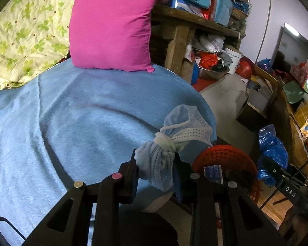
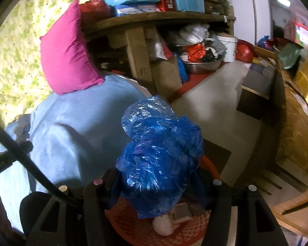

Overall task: Collect trash
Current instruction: 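Lower the wrapper and blue bag into the red basket and open both tools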

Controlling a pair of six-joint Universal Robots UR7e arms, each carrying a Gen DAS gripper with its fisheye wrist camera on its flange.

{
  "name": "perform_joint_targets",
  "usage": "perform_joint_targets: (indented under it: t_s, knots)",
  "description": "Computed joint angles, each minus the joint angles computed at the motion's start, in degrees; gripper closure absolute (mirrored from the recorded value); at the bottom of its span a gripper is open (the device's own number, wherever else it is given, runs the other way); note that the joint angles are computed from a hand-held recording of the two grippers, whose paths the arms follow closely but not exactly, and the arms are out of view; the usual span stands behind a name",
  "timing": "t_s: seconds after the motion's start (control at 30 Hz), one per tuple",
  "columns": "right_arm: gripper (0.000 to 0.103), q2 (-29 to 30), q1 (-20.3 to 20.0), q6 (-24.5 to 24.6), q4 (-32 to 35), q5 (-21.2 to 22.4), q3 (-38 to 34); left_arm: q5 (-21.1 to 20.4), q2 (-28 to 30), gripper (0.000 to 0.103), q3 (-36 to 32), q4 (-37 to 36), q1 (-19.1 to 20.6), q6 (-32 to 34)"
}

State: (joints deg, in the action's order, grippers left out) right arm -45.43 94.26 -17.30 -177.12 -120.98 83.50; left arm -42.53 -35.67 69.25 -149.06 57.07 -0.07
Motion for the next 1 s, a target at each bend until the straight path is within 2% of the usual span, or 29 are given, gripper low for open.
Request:
perform_joint_targets:
  t_s: [0.33,0.57,0.73,0.8,1.0]
  knots:
    - [0.042,-0.3,-1.4,1.6,0.8,-1.2,0.8,-1.2,2.1,0.073,-2.2,1.3,-0.3,0.9]
    - [0.040,-0.7,-2.5,3.4,3.0,-0.3,1.2,-1.9,3.7,0.073,-3.6,2.5,-0.6,1.3]
    - [0.020,-1.2,-3.2,4.8,4.3,0.7,1.9,-2.4,5.1,0.073,-5.1,3.9,-0.8,1.5]
    - [0.017,-1.4,-3.3,4.4,3.0,0.7,2.5,-2.6,5.6,0.073,-5.8,4.4,-0.8,1.7]
    - [0.017,-2.7,-3.6,4.7,0.3,1.1,3.1,-3.6,7.4,0.073,-7.9,6.6,-0.9,1.5]
